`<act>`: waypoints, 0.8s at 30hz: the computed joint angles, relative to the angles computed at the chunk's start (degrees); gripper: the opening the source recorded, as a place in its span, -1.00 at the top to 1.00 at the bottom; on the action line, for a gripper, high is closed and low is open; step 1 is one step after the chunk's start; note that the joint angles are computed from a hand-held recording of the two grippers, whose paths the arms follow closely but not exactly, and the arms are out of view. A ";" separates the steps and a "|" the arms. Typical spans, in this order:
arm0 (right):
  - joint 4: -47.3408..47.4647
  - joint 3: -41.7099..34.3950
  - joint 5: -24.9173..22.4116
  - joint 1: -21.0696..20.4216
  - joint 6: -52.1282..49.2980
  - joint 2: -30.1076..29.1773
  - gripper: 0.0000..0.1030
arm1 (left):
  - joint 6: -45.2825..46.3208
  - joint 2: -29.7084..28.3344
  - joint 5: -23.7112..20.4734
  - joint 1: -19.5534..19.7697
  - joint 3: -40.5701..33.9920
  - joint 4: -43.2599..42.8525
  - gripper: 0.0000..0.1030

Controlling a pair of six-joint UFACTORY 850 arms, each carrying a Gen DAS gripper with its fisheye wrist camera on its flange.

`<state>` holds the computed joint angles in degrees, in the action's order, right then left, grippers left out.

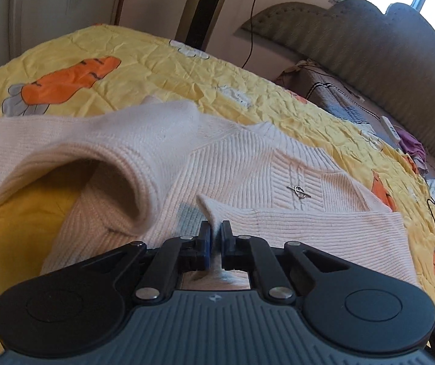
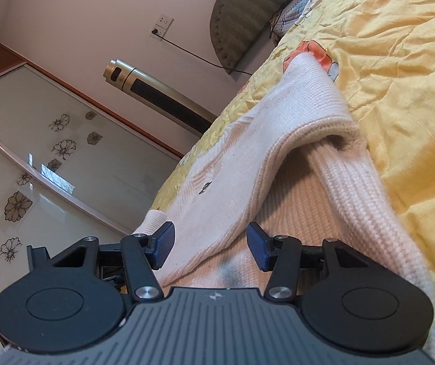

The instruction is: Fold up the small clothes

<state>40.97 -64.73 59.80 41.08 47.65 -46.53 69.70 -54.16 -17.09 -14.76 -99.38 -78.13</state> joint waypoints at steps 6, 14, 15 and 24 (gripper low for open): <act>1.17 -1.19 -2.92 -0.12 -2.37 0.36 -0.13 | -10.00 -1.41 -1.55 0.65 -1.46 7.43 0.89; 8.72 2.42 -7.92 -1.87 -21.72 10.05 -0.92 | -14.34 -2.20 -1.93 3.50 -2.16 9.97 1.00; 11.26 2.51 -8.99 -2.69 -24.86 10.73 -0.89 | -15.47 -2.41 -2.95 3.71 -2.34 11.03 1.00; 18.11 -2.64 -26.28 -11.14 -32.35 6.76 -0.69 | -9.37 -1.35 -9.76 4.86 1.70 2.05 0.98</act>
